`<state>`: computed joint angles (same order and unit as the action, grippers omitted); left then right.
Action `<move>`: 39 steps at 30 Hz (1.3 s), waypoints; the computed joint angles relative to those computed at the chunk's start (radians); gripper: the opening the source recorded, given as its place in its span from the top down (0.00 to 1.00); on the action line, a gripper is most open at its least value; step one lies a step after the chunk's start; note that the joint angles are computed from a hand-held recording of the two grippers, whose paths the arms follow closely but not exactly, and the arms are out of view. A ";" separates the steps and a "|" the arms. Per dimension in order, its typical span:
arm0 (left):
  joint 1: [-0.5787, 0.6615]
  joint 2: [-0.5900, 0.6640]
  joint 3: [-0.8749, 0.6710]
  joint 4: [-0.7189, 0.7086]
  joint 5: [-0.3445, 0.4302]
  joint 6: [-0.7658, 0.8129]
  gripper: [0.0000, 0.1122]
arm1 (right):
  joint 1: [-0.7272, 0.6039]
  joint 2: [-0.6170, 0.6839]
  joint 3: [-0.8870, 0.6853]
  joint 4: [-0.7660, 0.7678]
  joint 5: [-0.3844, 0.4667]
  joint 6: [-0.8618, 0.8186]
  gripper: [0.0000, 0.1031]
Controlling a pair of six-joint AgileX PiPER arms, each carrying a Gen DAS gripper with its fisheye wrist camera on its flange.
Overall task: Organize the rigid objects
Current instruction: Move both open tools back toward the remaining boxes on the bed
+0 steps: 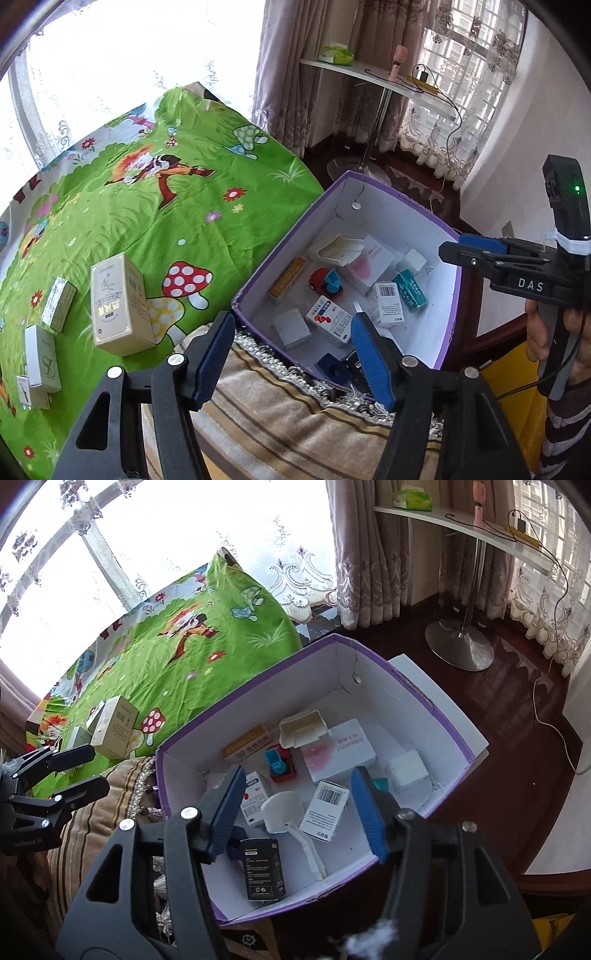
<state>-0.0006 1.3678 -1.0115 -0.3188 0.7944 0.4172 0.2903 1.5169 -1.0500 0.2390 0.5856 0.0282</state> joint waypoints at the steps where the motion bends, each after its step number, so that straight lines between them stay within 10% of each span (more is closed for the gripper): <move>1: 0.027 -0.008 0.004 -0.013 0.001 0.018 0.41 | 0.020 0.002 -0.011 -0.006 0.004 0.010 0.39; 22: 0.772 0.049 -0.030 -0.270 0.115 0.477 0.41 | 0.445 0.256 -0.465 -0.244 0.174 0.222 0.38; 39: 1.018 0.300 -0.209 -0.208 0.040 0.508 0.41 | 0.610 0.632 -1.086 -0.250 0.423 0.177 0.38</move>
